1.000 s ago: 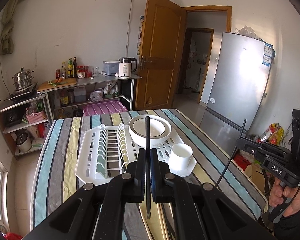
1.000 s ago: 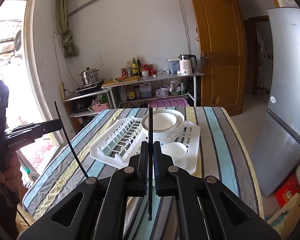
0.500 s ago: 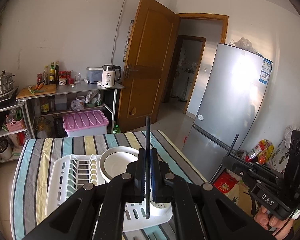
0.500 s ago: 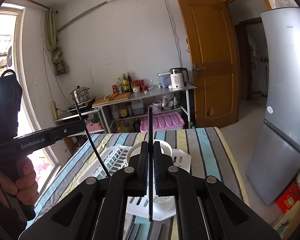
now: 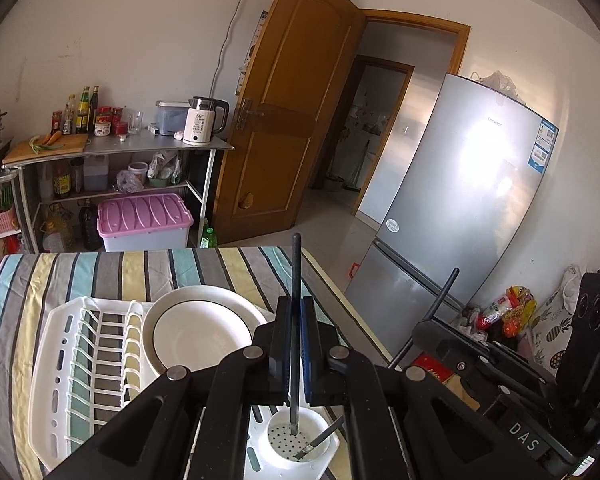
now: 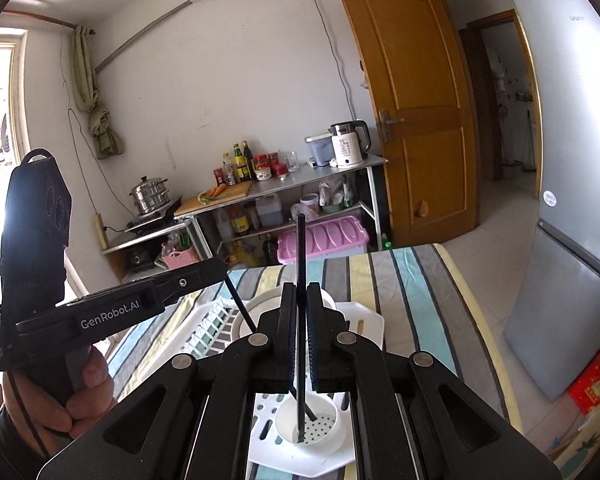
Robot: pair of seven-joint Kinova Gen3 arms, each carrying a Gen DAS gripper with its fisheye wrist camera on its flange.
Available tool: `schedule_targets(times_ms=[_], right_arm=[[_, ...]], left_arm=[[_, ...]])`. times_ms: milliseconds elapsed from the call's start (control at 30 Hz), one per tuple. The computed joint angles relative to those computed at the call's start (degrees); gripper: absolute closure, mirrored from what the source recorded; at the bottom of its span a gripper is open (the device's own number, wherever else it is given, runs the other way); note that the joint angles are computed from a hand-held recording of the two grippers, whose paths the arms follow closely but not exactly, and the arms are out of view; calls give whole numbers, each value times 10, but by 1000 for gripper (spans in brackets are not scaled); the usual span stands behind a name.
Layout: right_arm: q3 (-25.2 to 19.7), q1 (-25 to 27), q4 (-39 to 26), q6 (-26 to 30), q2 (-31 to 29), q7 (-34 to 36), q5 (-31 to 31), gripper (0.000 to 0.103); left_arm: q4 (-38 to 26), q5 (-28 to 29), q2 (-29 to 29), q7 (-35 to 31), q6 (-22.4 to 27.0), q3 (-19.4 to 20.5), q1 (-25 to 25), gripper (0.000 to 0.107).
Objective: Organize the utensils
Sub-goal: 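Lower the left tool's chopstick into the white cup and open while the right tool releases its own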
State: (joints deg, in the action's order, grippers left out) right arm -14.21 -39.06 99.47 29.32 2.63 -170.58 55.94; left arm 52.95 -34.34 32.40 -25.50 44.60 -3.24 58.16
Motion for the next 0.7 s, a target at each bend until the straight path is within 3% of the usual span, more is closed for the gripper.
schedule_targets(times_ms=[233,367,700], right_arm=[[18,3,4,-26,25,20,-43,98],[28,-10,9,-22,26,7,-35,98],[26,-4,12,7,14,24,-59,97]], left_arm=[[41,26,2,5,-38,8,-20,104],[63,24,-3,18,-53,-1,-18,104],[87,-3,-19,38,-12,1,-9,103]])
